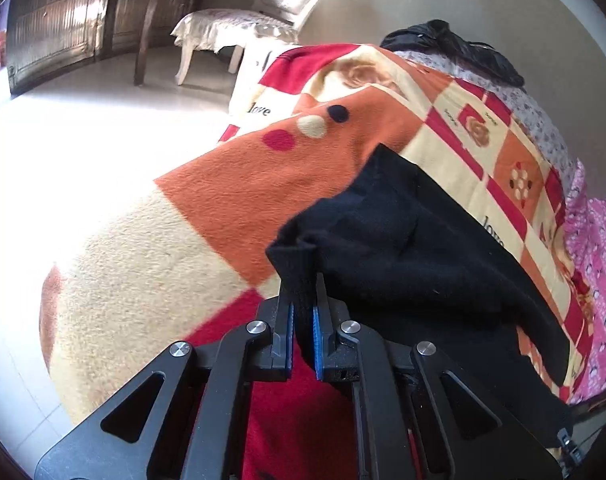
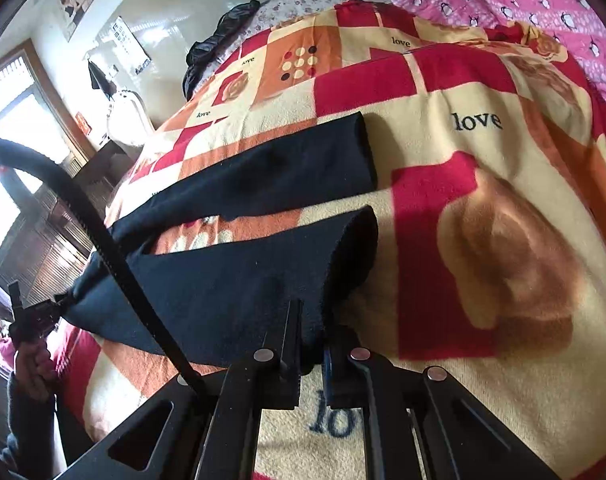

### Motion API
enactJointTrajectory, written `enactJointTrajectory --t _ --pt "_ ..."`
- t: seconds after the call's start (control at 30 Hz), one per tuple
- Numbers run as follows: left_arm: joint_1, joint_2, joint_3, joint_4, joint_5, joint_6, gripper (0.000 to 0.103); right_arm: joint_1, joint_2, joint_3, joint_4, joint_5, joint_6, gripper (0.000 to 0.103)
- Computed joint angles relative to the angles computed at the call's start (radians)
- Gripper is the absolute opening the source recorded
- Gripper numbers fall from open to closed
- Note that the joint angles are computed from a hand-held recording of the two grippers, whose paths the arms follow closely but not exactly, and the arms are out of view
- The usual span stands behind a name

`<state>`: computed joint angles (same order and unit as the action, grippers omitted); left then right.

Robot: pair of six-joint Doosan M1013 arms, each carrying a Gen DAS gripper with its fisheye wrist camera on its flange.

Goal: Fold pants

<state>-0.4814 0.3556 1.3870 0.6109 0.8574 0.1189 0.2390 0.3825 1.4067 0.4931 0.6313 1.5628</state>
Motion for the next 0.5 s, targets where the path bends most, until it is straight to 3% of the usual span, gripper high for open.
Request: enactJointTrajectory --t 0.07,0.17,0.37,0.47,0.5 --pt "0.013 0.006 -0.005 -0.072 -0.004 0.059 0.009 0.001 0.013 -0.019 -0.045 0.038 0.039 0.007" --pt "-0.005 0.008 -0.011 -0.021 0.019 0.065 0.012 0.005 0.029 -0.039 -0.112 0.065 0.078 0.007" --pt "-0.018 0.014 -0.02 0.018 0.045 0.071 0.012 0.057 0.043 -0.078 -0.468 0.077 0.309 0.007" --pt "-0.023 0.01 -0.016 0.045 0.05 0.048 0.013 0.047 0.033 -0.059 -0.436 0.049 0.321 0.01" --pt "-0.027 0.007 -0.012 0.065 0.057 0.026 0.013 0.041 0.025 -0.043 -0.47 0.021 0.39 0.011"
